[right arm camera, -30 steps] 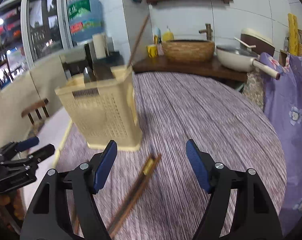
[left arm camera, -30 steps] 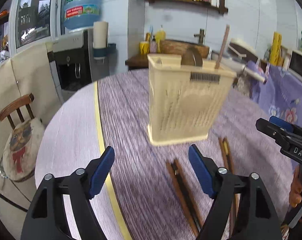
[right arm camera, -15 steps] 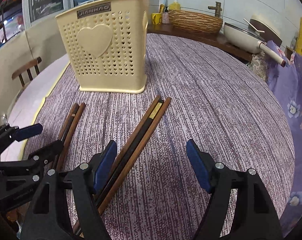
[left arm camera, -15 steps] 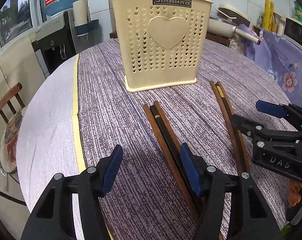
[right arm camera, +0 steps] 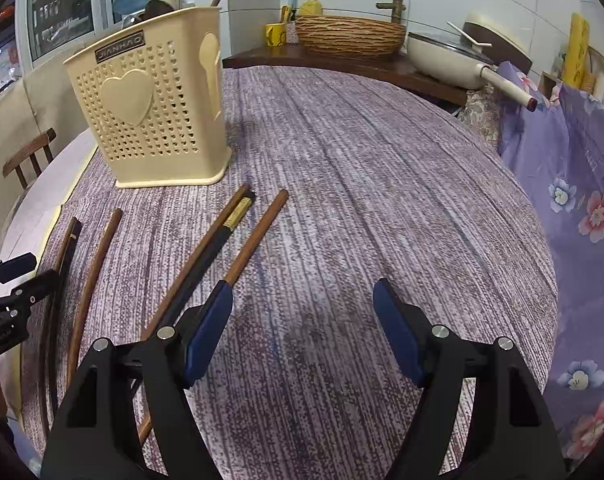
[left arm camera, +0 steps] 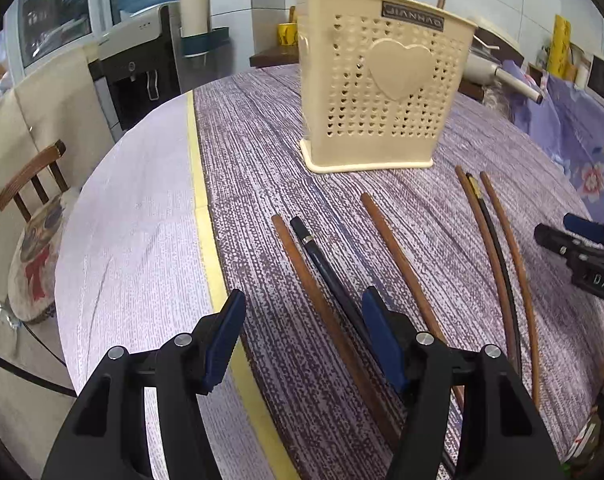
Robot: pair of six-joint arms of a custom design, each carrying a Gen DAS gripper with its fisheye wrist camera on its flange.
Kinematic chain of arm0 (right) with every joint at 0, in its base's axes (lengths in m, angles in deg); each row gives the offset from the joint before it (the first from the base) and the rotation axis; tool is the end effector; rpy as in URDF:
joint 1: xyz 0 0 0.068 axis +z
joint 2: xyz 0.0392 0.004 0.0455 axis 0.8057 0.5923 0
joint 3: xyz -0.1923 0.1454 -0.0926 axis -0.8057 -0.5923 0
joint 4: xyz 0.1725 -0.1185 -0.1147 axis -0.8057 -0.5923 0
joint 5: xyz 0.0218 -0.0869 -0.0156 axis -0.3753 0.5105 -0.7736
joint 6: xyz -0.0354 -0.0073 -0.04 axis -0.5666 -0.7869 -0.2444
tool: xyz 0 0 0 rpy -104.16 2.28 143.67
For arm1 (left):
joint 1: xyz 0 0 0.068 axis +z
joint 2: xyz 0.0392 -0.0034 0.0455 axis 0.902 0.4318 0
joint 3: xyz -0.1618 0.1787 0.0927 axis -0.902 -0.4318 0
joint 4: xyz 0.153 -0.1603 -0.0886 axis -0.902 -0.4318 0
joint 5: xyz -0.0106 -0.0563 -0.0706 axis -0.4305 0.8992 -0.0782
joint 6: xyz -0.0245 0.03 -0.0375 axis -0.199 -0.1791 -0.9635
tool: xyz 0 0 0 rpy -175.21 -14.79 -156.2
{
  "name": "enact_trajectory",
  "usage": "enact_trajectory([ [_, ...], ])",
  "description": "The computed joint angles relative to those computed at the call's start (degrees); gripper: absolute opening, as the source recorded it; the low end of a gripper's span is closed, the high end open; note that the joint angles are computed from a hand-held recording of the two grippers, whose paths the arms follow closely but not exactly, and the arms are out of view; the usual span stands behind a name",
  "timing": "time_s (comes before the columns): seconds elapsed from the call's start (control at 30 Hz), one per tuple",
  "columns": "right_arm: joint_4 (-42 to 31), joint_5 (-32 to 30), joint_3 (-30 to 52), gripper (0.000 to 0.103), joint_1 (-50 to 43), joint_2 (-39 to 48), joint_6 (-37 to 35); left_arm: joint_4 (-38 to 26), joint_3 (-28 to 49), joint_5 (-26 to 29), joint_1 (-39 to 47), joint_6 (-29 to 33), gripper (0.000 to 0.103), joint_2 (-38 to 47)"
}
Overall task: Organize utensils
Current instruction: 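Move both tools back toward the remaining chopsticks on the table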
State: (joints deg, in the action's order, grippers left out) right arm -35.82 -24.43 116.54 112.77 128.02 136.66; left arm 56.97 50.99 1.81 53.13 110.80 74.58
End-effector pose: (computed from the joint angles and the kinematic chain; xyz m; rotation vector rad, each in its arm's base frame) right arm 0.1575 0.2159 0.1009 0.5877 2.3292 -0.2146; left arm 0.2647 -0.0632 0.1101 0.8057 2.3123 -0.2836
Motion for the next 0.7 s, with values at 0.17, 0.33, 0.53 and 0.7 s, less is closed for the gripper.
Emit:
enact_trajectory([
  [0.17,5.0,-1.8,0.4,0.065,-1.0,0.4,-2.3,0.1,-0.5,0.1,0.4,-1.2,0.061,-1.2],
  [0.33,4.3,-2.8,2.3,0.064,-1.6,2.2,-2.2,0.5,0.1,-1.9,0.0,-1.3,0.059,0.9],
  [0.53,4.3,-3.8,2.8,0.055,-2.5,3.1,-2.6,-0.4,0.8,-1.6,1.7,-1.2,0.059,1.6],
  [0.7,6.8,-5.4,2.5,0.044,-5.0,2.1,-5.3,-0.8,1.6,-3.6,0.4,-1.4,0.057,2.1],
])
